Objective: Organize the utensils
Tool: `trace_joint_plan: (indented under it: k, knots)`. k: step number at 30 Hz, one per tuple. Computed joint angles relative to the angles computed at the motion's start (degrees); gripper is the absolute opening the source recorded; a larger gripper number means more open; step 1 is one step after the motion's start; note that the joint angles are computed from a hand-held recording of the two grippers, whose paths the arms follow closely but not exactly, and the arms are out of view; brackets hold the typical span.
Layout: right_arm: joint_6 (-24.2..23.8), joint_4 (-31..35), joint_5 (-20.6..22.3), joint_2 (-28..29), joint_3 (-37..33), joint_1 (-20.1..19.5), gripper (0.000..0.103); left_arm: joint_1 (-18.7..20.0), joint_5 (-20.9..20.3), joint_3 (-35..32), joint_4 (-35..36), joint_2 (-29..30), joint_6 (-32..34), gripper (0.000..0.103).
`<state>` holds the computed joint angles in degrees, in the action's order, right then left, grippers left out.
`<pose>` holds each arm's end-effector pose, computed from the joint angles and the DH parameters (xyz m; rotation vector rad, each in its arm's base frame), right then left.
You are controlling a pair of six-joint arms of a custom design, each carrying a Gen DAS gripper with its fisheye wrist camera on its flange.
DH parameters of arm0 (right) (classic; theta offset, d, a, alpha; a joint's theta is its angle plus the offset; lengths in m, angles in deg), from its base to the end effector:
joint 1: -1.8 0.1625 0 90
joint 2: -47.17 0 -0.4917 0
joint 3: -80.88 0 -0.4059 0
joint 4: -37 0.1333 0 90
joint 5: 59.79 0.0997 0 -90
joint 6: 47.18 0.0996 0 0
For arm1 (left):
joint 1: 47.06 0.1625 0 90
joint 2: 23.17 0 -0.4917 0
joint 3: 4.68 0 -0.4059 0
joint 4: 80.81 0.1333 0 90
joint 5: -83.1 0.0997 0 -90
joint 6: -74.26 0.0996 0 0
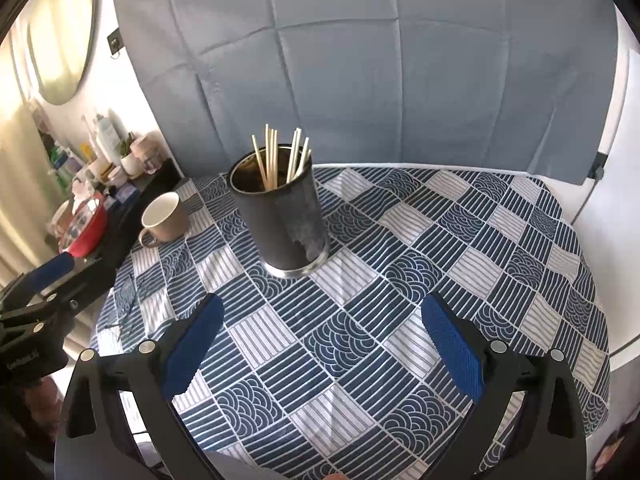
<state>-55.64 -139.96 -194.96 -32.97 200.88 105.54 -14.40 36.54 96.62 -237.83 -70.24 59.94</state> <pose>0.1832 -0.4855 0.4120 0.0323 -2.2445 1.0040 -0.4681 -0.5398 0.1447 0.8225 2.3951 -0.8198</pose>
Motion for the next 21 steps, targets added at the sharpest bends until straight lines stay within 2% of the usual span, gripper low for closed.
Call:
trace_joint_plan:
  k: [21]
  knots:
    - [1.6, 1.7, -0.5, 0.2, -0.2, 0.0, 0.095, 0.4, -1.2, -0.4, 0.7, 0.1, 0.3, 0.097]
